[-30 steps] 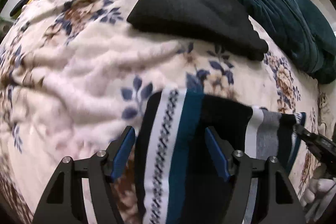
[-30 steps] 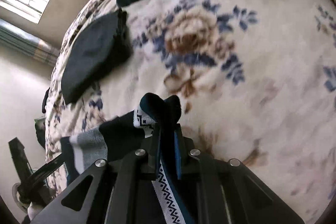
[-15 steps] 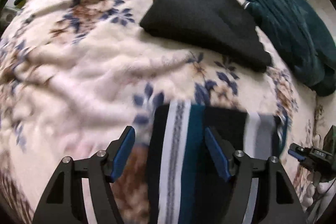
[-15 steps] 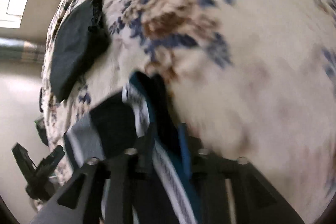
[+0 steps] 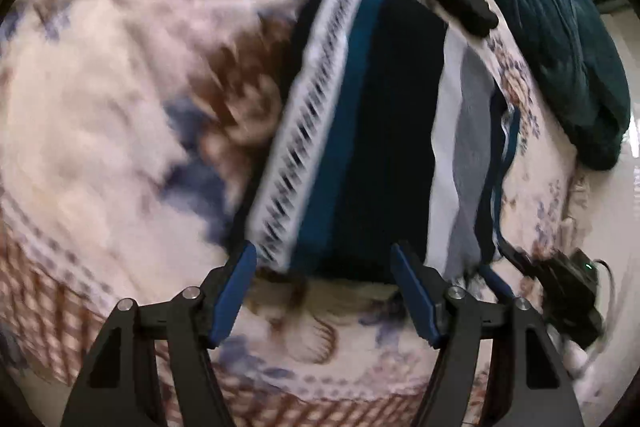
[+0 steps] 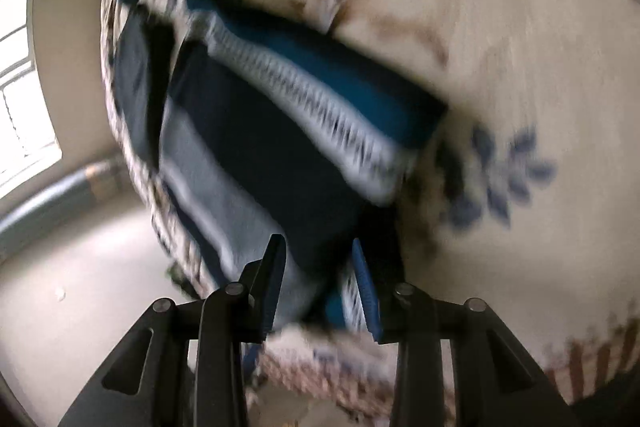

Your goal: Fold small clothes

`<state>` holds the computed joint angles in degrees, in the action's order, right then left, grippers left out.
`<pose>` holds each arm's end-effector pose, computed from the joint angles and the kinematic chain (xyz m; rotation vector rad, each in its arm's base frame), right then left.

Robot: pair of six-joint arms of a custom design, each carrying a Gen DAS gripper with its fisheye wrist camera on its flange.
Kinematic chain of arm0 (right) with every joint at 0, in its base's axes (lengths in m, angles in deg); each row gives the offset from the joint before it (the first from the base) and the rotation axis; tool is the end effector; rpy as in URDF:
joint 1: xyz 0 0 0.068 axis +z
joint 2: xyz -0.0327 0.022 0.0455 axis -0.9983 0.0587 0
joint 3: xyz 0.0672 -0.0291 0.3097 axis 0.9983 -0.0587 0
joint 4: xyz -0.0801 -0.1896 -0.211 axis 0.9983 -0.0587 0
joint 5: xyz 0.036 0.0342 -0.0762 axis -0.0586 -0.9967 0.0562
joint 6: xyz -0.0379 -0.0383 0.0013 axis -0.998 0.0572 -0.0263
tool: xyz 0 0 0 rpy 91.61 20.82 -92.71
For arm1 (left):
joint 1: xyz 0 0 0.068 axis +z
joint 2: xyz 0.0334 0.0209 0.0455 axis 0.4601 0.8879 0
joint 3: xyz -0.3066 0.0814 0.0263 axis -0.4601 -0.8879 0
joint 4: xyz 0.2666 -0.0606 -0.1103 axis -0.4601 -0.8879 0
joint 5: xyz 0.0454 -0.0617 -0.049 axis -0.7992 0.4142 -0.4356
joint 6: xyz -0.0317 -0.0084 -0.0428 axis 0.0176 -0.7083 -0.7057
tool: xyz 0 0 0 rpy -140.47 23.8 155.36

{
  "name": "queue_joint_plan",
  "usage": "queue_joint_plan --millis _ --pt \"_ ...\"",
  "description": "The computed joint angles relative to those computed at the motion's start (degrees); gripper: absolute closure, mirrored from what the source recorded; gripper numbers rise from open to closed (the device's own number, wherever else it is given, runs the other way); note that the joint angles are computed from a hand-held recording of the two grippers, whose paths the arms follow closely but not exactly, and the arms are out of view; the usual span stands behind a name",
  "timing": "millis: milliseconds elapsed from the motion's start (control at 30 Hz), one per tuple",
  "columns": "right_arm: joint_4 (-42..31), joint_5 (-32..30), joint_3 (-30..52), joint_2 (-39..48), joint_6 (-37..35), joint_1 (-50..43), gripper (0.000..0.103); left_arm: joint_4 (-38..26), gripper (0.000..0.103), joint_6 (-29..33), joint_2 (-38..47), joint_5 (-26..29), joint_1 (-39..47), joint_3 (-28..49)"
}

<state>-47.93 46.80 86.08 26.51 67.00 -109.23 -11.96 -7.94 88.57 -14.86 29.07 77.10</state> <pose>0.2254 -0.0681 0.0282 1.5113 2.4987 1.1320 0.2807 -0.0058 0.1564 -0.3296 3.0504 -0.6417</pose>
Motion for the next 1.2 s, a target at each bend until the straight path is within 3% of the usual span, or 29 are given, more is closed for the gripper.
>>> queue_joint_plan --millis 33,100,267,367,467,500,533,600,700,767,800,833,933,1033,1100,1200 --pt "2.4 1.5 -0.6 0.2 1.5 0.1 0.098 1.2 0.035 -1.4 0.2 0.4 -0.3 -0.7" --pt "1.5 3.0 -1.5 -2.1 2.9 0.4 0.098 2.5 0.035 -3.3 1.2 0.8 -0.7 -1.0" --pt "-16.2 8.7 -1.2 -15.7 -4.6 1.5 0.099 0.0 0.035 -3.5 0.7 2.7 1.0 -0.7" --pt "-25.4 12.0 3.3 -9.2 -12.5 2.3 0.098 -2.0 0.035 -1.2 -0.3 0.9 1.7 -0.8" --pt "-27.5 6.7 3.5 -8.0 -14.6 -0.9 0.097 -3.3 0.035 0.0 -1.0 0.0 2.9 -0.8" --pt "-27.4 3.9 2.5 -10.4 -14.3 -1.4 0.090 -3.7 0.035 0.4 -0.9 0.0 3.3 -0.8" --pt "-27.1 2.7 2.0 -11.6 -13.4 -1.2 0.066 -3.8 0.035 0.6 -1.0 -0.4 3.5 -0.8" --pt "-22.2 -2.5 0.0 -12.1 -6.7 0.5 0.037 -3.7 0.035 1.3 -1.0 -0.6 4.1 -0.8" --pt "0.1 -8.6 -4.1 -3.6 14.2 5.3 0.033 -2.8 0.035 0.5 -0.1 0.0 3.9 -1.2" --pt "17.3 -9.3 -4.1 5.3 25.6 8.0 0.035 -2.2 0.035 -0.5 0.5 1.0 3.6 -1.3" --pt "23.2 -6.7 -3.5 8.0 29.9 9.9 0.058 -2.0 0.035 -1.1 0.7 2.0 3.7 -1.4" --pt "21.4 -5.1 -2.1 8.2 29.2 10.6 0.091 -1.8 0.035 -1.7 0.9 3.1 3.8 -1.7" --pt "19.3 -1.7 -0.4 4.2 25.9 12.6 0.091 -1.3 0.035 -3.3 0.8 5.2 3.3 -2.4" --pt "6.1 1.2 0.3 -6.3 14.5 14.2 0.091 -1.2 0.035 -3.6 0.6 6.3 3.0 -3.2" --pt "3.0 1.9 -2.4 -11.3 13.8 13.8 0.091 -0.5 0.035 -4.1 0.9 7.3 2.5 -4.0" --pt "-0.6 2.7 -3.4 -12.2 12.4 13.7 0.090 1.2 0.035 -5.5 1.7 8.5 1.2 -5.0"
